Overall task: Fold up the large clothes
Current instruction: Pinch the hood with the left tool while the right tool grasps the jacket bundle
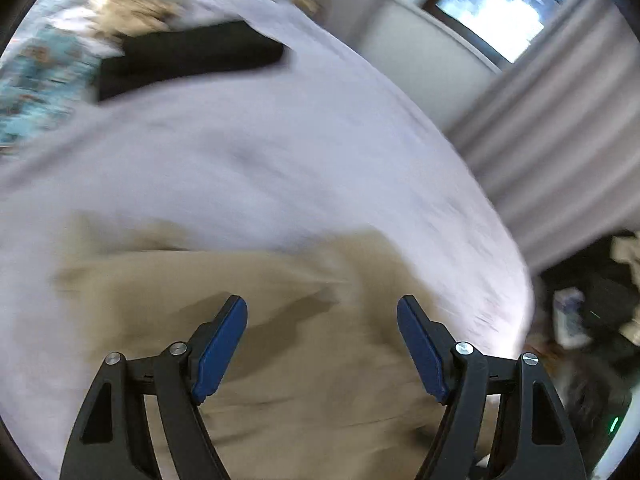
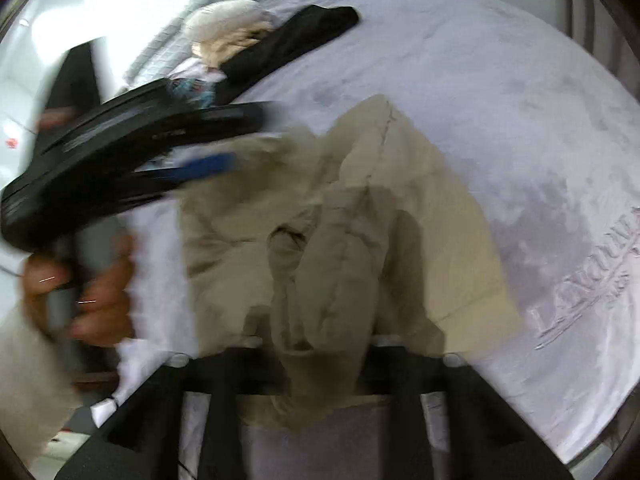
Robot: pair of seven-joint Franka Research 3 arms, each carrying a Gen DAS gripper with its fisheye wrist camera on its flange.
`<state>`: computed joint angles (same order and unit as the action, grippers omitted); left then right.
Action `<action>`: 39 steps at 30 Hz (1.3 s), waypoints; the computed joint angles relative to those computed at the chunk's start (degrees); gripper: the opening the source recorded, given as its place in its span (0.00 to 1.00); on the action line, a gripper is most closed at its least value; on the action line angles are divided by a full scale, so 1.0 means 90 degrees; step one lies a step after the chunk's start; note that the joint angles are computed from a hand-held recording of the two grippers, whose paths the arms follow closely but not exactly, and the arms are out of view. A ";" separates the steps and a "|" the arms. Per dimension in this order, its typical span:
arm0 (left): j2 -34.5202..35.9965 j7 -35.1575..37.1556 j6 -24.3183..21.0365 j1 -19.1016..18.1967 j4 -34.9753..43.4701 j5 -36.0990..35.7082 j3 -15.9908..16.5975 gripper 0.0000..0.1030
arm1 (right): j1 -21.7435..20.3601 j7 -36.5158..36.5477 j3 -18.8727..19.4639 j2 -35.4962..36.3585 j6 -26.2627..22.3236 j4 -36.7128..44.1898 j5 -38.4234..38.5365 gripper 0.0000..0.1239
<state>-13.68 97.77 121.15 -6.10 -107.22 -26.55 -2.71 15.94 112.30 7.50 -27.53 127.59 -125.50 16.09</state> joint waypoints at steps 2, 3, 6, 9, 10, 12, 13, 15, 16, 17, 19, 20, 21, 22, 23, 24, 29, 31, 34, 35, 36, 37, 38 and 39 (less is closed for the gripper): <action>-0.0261 -0.0258 0.0332 0.0264 -0.0399 0.0549 0.0049 0.75 | -0.0067 0.0151 0.0017 -0.0096 0.0031 -0.0110 -0.0035 0.10; -0.0286 -0.0408 0.0351 0.0366 -0.0503 0.0801 0.0074 0.75 | -0.0108 0.0189 0.0026 -0.0170 -0.0013 -0.0174 -0.0116 0.10; -0.0170 -0.0845 0.0308 0.0533 -0.0731 0.1212 0.0106 0.75 | -0.0228 0.0339 0.0084 -0.0240 -0.0142 -0.0280 -0.0331 0.09; -0.0015 -0.1003 0.0541 0.0419 -0.0888 0.1215 -0.0020 0.75 | -0.0306 0.0424 0.0050 -0.0267 -0.0163 -0.0443 -0.0434 0.09; 0.0013 -0.1019 0.0605 0.0370 -0.0895 0.1240 -0.0066 0.75 | -0.0339 0.0418 0.0003 -0.0175 -0.0168 -0.0386 -0.0445 0.09; 0.0134 -0.1118 0.0855 0.0250 -0.0870 0.1501 -0.0256 0.75 | -0.0409 0.0402 -0.0104 -0.0420 -0.0225 -0.0672 -0.0451 0.09; 0.0169 -0.1207 0.0923 0.0184 -0.0843 0.1616 -0.0341 0.75 | -0.0468 0.0377 -0.0156 -0.0607 -0.0266 -0.0867 -0.0481 0.09; 0.0387 -0.1380 0.1094 0.0039 -0.0707 0.1866 -0.0511 0.76 | -0.0588 0.0376 -0.0214 -0.0690 -0.0218 -0.1091 -0.0481 0.09; 0.0470 -0.1411 0.1143 -0.0009 -0.0661 0.1931 -0.0537 0.76 | -0.0628 0.0367 -0.0271 -0.0723 -0.0197 -0.1194 -0.0422 0.09; 0.0557 -0.1473 0.1191 -0.0056 -0.0605 0.2034 -0.0584 0.76 | -0.0657 0.0315 -0.0337 -0.0711 -0.0146 -0.1280 -0.0350 0.09; 0.0708 -0.1612 0.1213 -0.0111 -0.0455 0.2325 -0.0656 0.76 | -0.0694 0.0160 -0.0424 -0.0627 -0.0059 -0.1359 -0.0249 0.10; 0.0760 -0.1692 0.1200 -0.0128 -0.0404 0.2452 -0.0681 0.76 | -0.0681 0.0017 -0.0530 -0.0551 -0.0049 -0.1369 -0.0122 0.10; 0.0824 -0.1767 0.1170 -0.0139 -0.0338 0.2558 -0.0695 0.76 | -0.0666 -0.0103 -0.0636 -0.0484 -0.0093 -0.1341 0.0041 0.10; 0.0859 -0.1836 0.1164 -0.0145 -0.0323 0.2602 -0.0695 0.76 | -0.0677 -0.0180 -0.0742 -0.0448 -0.0158 -0.1299 0.0218 0.12; 0.0869 -0.1871 0.1167 -0.0147 -0.0327 0.2598 -0.0684 0.76 | -0.0736 -0.0192 -0.0806 -0.0449 -0.0272 -0.1225 0.0314 0.15; 0.0881 -0.1882 0.1180 -0.0142 -0.0336 0.2590 -0.0668 0.76 | -0.0824 -0.0176 -0.0799 -0.0445 -0.0359 -0.1157 0.0296 0.23; 0.0883 -0.1907 0.1245 -0.0130 -0.0400 0.2548 -0.0639 0.76 | -0.1158 -0.0389 -0.0827 -0.0572 -0.0354 -0.0500 -0.0008 0.41; 0.0869 -0.1957 0.1266 -0.0131 -0.0423 0.2583 -0.0647 0.76 | -0.0898 -0.0959 -0.1137 -0.0181 -0.0096 -0.0120 0.0617 0.59; 0.0834 -0.1983 0.1282 -0.0128 -0.0458 0.2583 -0.0635 0.76 | -0.0673 -0.1743 -0.1357 0.0740 -0.0097 0.0539 0.1602 0.59; 0.0823 -0.1991 0.1285 -0.0126 -0.0467 0.2584 -0.0630 0.76 | -0.0490 -0.2014 -0.1513 0.1238 -0.0074 0.0833 0.2007 0.59; 0.0795 -0.1991 0.1282 -0.0117 -0.0487 0.2570 -0.0615 0.76 | -0.0523 -0.2160 -0.1484 0.1627 -0.0157 0.1084 0.2300 0.59; 0.0779 -0.1994 0.1281 -0.0109 -0.0499 0.2546 -0.0601 0.76 | -0.0555 -0.2190 -0.1443 0.1881 -0.0248 0.1247 0.2494 0.57; 0.0757 -0.1998 0.1270 -0.0098 -0.0513 0.2511 -0.0583 0.76 | -0.0586 -0.2211 -0.1423 0.2324 -0.0416 0.1579 0.2798 0.51; 0.0743 -0.2048 0.1258 -0.0084 -0.0520 0.2537 -0.0579 0.76 | -0.0634 -0.2182 -0.1371 0.2630 -0.0495 0.1797 0.3027 0.26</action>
